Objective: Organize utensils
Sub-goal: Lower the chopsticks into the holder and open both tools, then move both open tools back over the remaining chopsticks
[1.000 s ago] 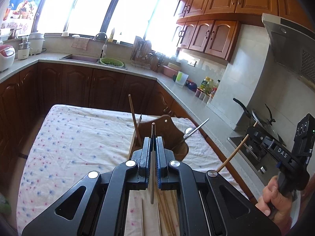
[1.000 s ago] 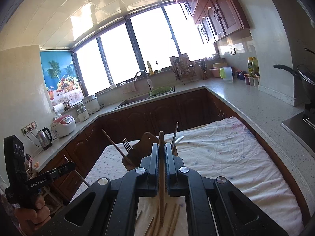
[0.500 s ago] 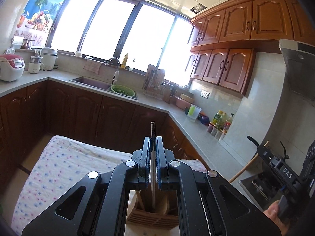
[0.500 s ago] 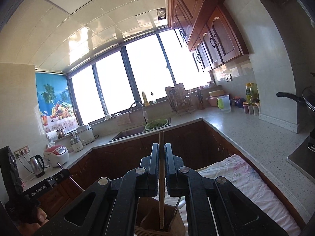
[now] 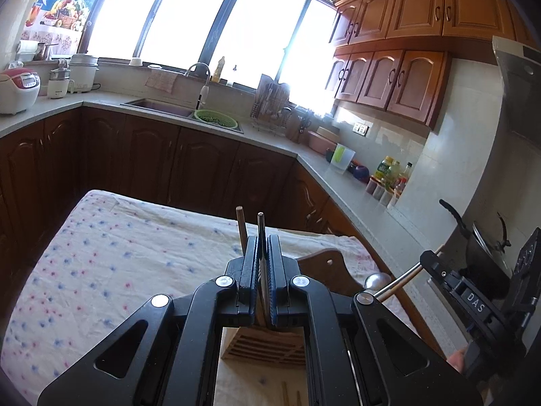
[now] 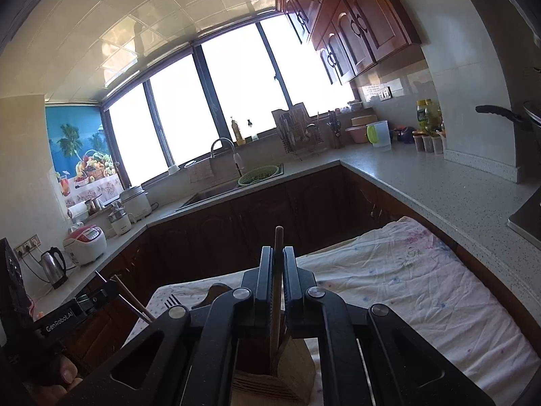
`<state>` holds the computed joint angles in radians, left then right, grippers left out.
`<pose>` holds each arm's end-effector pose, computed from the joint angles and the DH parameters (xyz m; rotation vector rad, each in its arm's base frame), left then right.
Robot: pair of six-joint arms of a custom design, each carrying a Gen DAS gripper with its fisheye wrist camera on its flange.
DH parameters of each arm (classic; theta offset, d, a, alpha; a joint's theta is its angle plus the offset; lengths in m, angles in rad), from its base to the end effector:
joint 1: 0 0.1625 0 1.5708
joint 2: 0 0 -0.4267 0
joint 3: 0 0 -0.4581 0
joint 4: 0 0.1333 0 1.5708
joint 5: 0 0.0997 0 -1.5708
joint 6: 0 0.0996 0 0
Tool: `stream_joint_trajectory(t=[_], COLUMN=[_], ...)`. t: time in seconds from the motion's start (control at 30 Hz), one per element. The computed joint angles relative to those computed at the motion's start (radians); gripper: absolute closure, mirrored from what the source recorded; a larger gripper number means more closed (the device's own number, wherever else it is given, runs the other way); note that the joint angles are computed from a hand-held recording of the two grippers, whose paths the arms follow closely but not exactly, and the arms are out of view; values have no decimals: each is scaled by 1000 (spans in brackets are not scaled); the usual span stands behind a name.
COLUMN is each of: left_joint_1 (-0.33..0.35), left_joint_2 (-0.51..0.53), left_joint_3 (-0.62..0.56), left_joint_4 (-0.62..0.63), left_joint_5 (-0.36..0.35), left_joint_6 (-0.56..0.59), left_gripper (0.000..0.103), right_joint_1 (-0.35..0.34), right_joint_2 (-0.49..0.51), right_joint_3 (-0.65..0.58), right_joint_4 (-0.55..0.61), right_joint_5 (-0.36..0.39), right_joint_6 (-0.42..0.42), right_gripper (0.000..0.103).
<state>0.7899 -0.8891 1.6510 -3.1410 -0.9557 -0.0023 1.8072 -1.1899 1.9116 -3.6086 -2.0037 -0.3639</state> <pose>-0.3770 -0.6514 0.1935 0.6522 2.5094 -1.3271 0.2330 -0.5766 0.3297 0.2867 -2.1632 1.6294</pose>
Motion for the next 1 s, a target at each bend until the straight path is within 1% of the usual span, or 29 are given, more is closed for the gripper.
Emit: stream_joint_trajectory(t=[0.07,0.17,0.57,0.63,0.67,0.7,0.73,0.77,0.8,0.83,0.87,0.9,0.93,0.97,1.0], left_joint_1=[5,8,6,8,10,12,11,11,10,7,3,-2,-7,-12,-16], left_joint_2=[1,3,6,-1,-5,-9,-15,-23,-33,-42,-51,-60,-69,-78,-86], left_joint_3=[2,3,-3,-4,-6,-4,1,8,20,31,44,58,70,82,95], left_joint_4=[19,42,68,93,106,113,119,124,122,117,109,96,89,83,73], left_joint_5=[-9,-12,-9,-18,-25,-29,-30,-34,-39,-38,-30,-21,-13,-6,0], left_joint_6=[-6,-9,-19,-42,-53,-60,-69,-79,-89,-97,-101,-101,-102,-104,-103], left_gripper=[99,99,98,98,98,97,95,86,80,66,53,49,42,34,31], right_joint_1=[-5,-6,-5,-9,-12,-12,-11,-10,-10,-7,-4,-3,-4,-5,-6], right_joint_2=[2,7,-6,-14,-20,-25,-31,-38,-46,-53,-59,-67,-76,-85,-93], right_joint_3=[3,3,0,2,6,10,15,22,31,40,48,56,66,76,86], right_joint_4=[18,12,52,68,75,77,76,69,57,41,26,14,5,-2,-12], right_joint_5=[-3,-13,-16,-3,9,12,19,29,41,46,50,58,71,86,98], right_joint_6=[4,-4,17,32,38,41,43,45,46,45,44,45,49,55,59], right_gripper=[98,97,97,92,92,89,78,69,51,39,35,29,19,14,4])
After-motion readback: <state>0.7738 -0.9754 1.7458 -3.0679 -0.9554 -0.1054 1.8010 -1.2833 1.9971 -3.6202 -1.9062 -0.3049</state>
